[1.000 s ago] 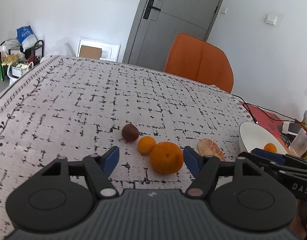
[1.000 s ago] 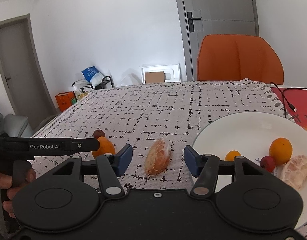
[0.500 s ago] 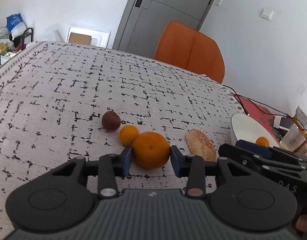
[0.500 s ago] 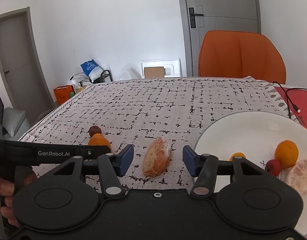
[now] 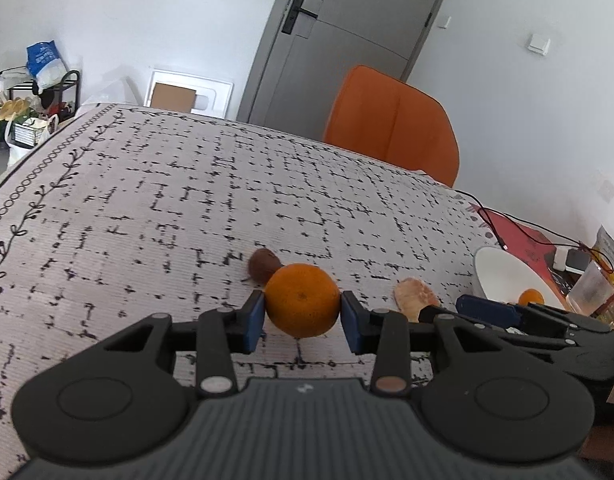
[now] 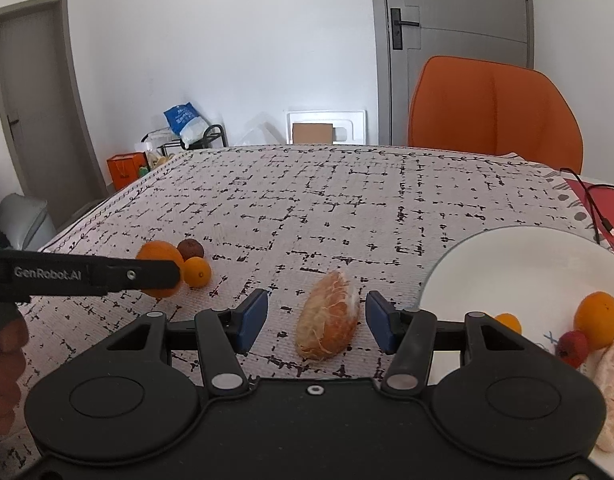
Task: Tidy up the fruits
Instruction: 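Grasp a tangerine with the left tool while the right tool grasps a peeled segment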
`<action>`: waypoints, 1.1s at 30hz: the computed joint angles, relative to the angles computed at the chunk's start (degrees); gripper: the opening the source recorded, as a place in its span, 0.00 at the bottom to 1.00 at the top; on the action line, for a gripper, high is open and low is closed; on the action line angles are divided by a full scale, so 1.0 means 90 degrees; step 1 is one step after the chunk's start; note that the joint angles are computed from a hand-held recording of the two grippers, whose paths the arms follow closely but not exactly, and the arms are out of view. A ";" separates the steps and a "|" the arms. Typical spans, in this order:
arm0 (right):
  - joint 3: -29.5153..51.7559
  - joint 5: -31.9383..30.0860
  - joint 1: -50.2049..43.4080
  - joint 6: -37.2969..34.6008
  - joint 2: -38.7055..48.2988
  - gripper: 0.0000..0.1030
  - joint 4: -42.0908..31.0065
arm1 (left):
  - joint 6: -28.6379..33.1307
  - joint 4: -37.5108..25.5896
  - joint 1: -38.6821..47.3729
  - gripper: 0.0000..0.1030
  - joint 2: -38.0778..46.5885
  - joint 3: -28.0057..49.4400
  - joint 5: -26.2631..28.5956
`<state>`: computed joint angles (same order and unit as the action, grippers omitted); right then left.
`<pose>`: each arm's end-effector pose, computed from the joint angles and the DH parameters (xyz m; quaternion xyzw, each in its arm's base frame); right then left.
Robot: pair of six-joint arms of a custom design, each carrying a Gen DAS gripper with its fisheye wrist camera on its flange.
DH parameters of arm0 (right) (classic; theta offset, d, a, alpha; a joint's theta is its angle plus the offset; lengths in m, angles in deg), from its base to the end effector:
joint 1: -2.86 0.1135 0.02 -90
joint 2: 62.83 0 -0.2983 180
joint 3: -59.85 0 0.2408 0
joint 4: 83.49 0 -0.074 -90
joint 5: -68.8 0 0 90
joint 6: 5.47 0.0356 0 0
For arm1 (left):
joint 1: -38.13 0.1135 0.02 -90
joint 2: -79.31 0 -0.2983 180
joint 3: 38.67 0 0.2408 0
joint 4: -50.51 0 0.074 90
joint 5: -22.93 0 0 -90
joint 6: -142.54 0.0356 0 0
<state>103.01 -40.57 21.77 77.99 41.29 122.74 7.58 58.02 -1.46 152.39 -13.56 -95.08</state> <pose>0.2782 0.1078 0.1310 -0.2685 0.8347 0.1974 0.4385 0.1452 -0.0984 0.1516 -0.1426 0.8753 -0.1109 0.4486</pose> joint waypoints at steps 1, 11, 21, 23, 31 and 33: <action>0.0034 0.0052 0.0047 -0.0016 0.0026 0.53 -0.0019 | 0.0004 -0.0011 0.0032 0.38 -0.0043 -0.0026 -0.0015; 0.0217 0.0546 0.0409 -0.0058 0.0197 0.47 -0.0122 | 0.0116 -0.0115 0.0554 0.38 -0.0546 -0.0327 0.0170; 0.0362 0.1094 0.0747 -0.0078 0.0342 0.44 -0.0165 | 0.0155 -0.0219 0.0843 0.38 -0.0915 -0.0543 0.0302; 0.0387 0.1136 0.0797 -0.0112 0.0368 0.45 -0.0183 | 0.0155 -0.0229 0.0901 0.38 -0.0972 -0.0586 0.0335; 0.0441 0.1330 0.0975 -0.0137 0.0373 0.44 -0.0303 | 0.0199 -0.0263 0.1064 0.38 -0.1220 -0.0699 0.0470; 0.0383 0.1409 0.1030 -0.0197 0.0402 0.44 -0.0184 | 0.0219 -0.0255 0.1069 0.38 -0.1239 -0.0733 0.0473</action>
